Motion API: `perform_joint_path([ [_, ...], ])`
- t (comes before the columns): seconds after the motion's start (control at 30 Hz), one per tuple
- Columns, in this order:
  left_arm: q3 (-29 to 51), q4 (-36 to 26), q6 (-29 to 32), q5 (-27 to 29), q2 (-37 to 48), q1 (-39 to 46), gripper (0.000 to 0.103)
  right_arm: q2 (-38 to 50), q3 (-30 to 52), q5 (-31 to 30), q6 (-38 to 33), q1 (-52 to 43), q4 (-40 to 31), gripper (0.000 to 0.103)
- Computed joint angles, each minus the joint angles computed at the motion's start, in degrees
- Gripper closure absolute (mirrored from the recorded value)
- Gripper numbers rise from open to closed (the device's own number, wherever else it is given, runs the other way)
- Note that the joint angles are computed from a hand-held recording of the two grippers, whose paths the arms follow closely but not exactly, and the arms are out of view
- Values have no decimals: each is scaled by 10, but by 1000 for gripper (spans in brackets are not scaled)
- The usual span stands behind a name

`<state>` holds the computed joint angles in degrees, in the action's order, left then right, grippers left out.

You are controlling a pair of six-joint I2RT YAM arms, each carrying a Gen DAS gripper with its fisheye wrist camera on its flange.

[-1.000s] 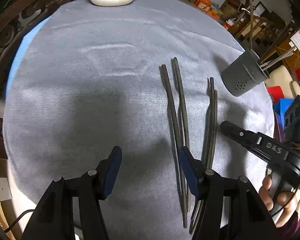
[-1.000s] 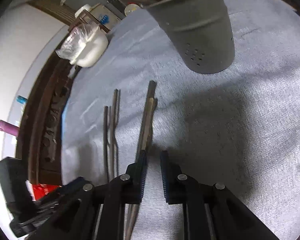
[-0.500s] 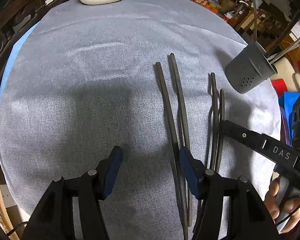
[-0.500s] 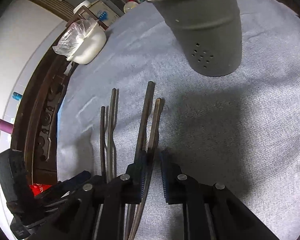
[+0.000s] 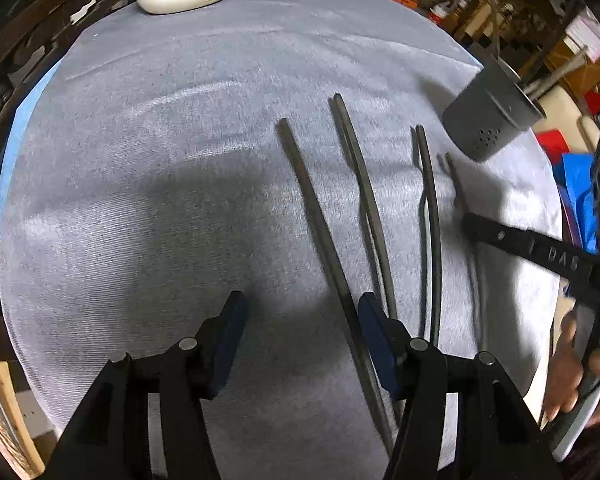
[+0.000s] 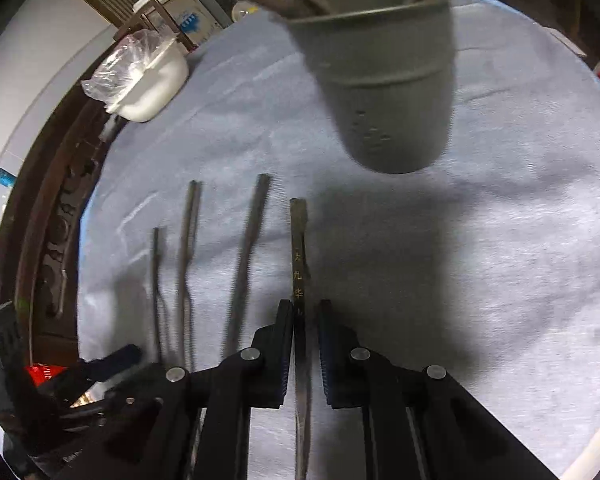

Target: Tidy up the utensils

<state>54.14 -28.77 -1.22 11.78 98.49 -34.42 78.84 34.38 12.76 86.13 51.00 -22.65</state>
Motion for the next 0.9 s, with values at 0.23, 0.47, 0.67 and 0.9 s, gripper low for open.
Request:
perform_joint_path([
  [0.23, 56, -69, 11, 46, 27, 50, 43, -38, -36, -54, 0, -44, 29, 86],
  [0.47, 126, -102, -14, 47, 60, 49, 43, -6, 1, -54, -28, -79, -2, 85],
  [0.67, 203, -138, -50, 41, 119, 41, 43, 41, 51, -36, -55, -77, -39, 86],
  [0.9, 249, -153, -85, 36, 169, 24, 48, 61, 74, -11, -67, -54, -64, 93],
])
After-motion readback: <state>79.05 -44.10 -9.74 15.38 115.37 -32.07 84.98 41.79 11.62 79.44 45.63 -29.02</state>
